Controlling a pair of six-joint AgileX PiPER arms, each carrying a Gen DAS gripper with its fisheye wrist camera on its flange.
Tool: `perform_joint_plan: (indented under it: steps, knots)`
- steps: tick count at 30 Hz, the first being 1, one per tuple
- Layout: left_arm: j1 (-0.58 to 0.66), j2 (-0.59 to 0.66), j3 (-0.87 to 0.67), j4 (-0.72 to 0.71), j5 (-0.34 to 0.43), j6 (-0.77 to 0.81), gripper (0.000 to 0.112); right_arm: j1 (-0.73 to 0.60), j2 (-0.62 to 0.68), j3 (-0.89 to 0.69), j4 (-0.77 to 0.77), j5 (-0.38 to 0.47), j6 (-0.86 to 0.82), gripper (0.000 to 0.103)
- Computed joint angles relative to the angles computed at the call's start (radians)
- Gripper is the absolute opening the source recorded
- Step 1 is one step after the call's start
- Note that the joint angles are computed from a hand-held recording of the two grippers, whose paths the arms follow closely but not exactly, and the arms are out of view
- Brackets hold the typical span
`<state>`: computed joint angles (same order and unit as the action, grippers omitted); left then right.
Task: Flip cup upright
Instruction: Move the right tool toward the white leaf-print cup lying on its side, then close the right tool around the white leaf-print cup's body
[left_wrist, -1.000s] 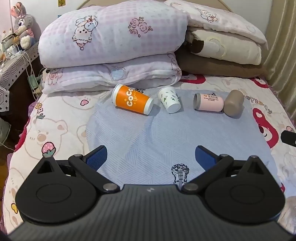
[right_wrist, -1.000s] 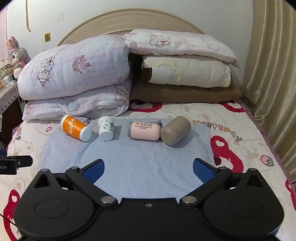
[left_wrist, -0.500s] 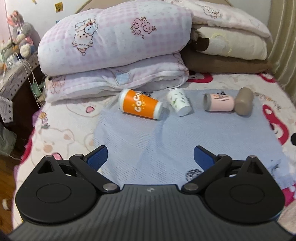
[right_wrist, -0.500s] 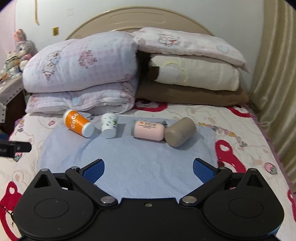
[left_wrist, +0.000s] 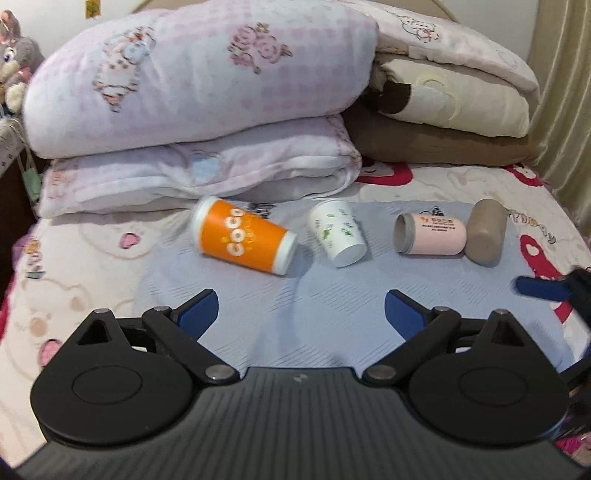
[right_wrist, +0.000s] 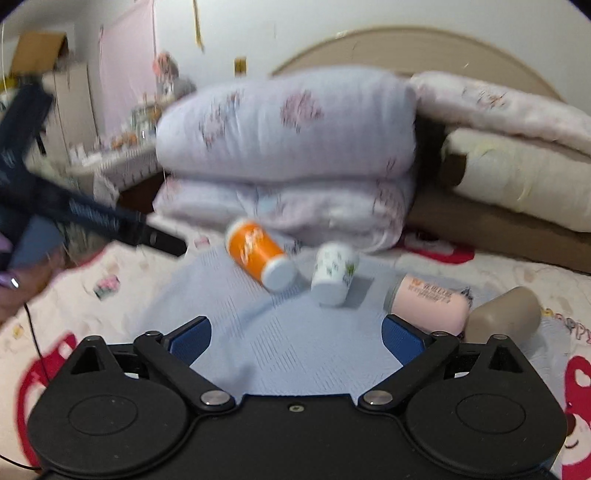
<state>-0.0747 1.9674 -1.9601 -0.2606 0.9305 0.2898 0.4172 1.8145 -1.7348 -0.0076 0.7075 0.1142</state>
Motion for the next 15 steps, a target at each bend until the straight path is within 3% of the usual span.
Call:
perform_joint_plan:
  steps: [3,8,12,15]
  knots:
    - [-0.004,0.068,-0.063,-0.033,0.009,0.01,0.098,0.007,0.077,-0.06,-0.01,-0.012,-0.042,0.1]
    - [-0.003,0.21,-0.24,-0.04,0.048,-0.011,0.093,-0.01,0.239,-0.274,0.021,0.117,-0.112,0.092]
    - [-0.003,0.352,-0.439,-0.054,0.117,-0.024,0.088,-0.035,0.369,-0.44,0.081,0.174,-0.115,0.088]
    - [-0.002,0.42,-0.515,-0.082,0.12,-0.014,0.086,-0.056,0.501,-0.628,0.109,0.225,-0.09,0.087]
